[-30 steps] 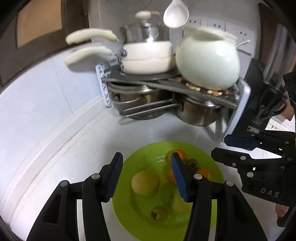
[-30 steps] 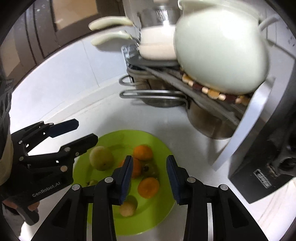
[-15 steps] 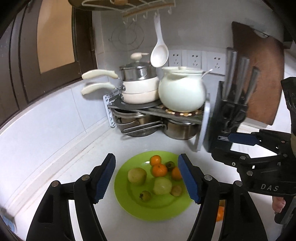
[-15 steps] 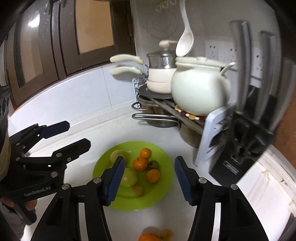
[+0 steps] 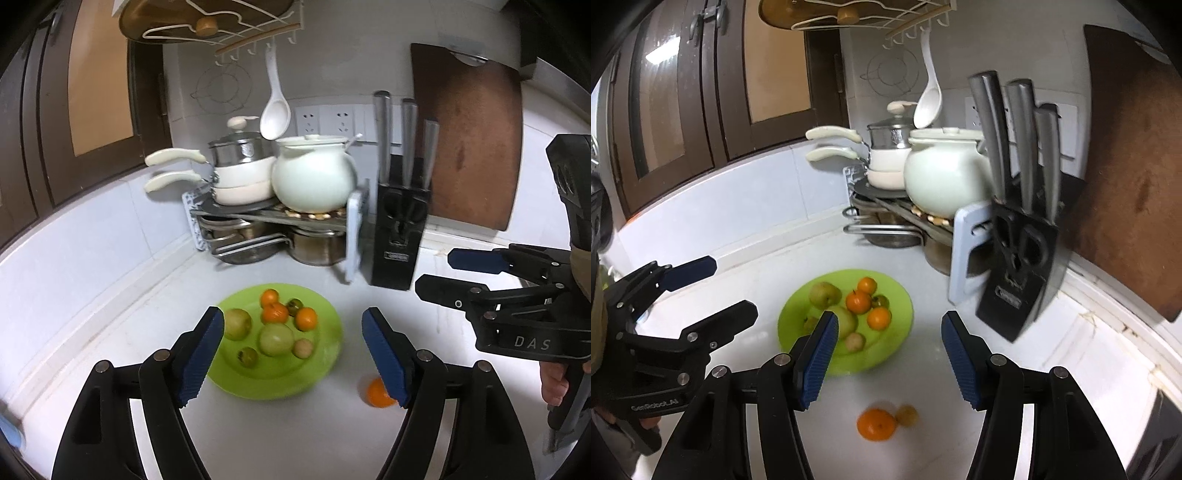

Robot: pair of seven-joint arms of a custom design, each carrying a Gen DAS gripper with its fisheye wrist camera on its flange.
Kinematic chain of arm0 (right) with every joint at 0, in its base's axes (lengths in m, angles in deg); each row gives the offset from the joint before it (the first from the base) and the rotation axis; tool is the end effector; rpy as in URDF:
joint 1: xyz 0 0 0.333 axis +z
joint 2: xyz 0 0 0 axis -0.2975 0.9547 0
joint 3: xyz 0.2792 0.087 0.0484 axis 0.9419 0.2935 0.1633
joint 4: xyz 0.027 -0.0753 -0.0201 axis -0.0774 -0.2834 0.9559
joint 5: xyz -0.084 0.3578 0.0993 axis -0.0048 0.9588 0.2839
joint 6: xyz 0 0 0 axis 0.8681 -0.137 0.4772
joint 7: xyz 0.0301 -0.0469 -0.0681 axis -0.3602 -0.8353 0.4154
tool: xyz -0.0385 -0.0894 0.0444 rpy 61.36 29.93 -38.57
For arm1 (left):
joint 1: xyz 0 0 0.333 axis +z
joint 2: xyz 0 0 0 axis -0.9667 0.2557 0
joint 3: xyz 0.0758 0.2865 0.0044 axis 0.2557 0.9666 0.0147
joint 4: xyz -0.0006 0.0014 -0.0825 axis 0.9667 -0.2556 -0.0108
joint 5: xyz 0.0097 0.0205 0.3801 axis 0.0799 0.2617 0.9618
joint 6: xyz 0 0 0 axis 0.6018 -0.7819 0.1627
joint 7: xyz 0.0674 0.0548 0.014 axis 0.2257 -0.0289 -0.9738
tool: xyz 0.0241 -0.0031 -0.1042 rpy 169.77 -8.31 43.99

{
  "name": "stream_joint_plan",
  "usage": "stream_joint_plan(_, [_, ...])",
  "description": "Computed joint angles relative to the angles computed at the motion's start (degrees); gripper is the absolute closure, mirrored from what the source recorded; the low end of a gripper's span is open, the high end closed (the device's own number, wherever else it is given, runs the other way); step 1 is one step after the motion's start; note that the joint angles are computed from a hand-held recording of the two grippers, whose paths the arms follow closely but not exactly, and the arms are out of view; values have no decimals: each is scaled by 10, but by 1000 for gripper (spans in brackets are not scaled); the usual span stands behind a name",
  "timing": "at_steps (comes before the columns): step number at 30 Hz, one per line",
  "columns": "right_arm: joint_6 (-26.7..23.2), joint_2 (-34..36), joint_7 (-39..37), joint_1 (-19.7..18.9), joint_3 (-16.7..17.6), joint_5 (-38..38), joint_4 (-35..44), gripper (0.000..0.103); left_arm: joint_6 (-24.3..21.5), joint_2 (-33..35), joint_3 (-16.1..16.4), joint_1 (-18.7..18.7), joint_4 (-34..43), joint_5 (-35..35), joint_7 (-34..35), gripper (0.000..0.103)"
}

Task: Organize fruits
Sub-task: 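Withdraw both grippers toward the last orange and tan fruit, then grasp the large orange with the left gripper while the right gripper grasps the small tan fruit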

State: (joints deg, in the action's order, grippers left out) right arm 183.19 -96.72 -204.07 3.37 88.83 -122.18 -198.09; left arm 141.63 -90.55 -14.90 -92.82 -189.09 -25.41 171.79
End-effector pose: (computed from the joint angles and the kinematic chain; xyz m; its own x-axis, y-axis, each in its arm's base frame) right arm 0.4177 0.2785 0.5278 -0.3288 -0.9405 -0.0860 -0.5167 0.2554 -0.8172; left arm 0.5125 -0.2625 0.5218 -0.7785 -0.6227 -0.0784 -0.2668 0.4414 -0.8567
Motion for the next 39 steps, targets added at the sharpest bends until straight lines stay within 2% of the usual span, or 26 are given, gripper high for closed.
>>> stream_joint_plan(6, [-11, -29, -12, 12, 3, 32, -40, 44, -5, -16, -3, -12, -35, -7, 11, 26])
stream_joint_plan(12, [0, -55, -24, 16, -1, 65, -84, 44, 1, -7, -13, -27, -54, 30, -10, 26])
stream_joint_plan(20, [22, -76, -25, 13, -9, 105, -138, 44, -9, 35, -24, -32, -49, 145, -121, 26])
stream_joint_plan(25, [60, -75, -17, 7, -18, 123, -167, 44, -23, 70, -25, -36, -38, 241, -195, 27])
stream_joint_plan(29, [79, -69, -19, 3, -24, 139, -181, 44, -28, 92, -22, -40, -29, 308, -250, 32])
stream_joint_plan(33, [91, -63, -27, -1, -28, 153, -188, 44, -24, 111, -24, -42, -20, 347, -277, 35])
stream_joint_plan(36, [98, -59, -28, -5, -29, 158, -192, 44, -24, 124, -19, -47, -10, 384, -298, 42])
stream_joint_plan(39, [105, -52, -32, -8, -31, 161, -192, 44, -31, 134, -22, -45, 0, 393, -306, 44])
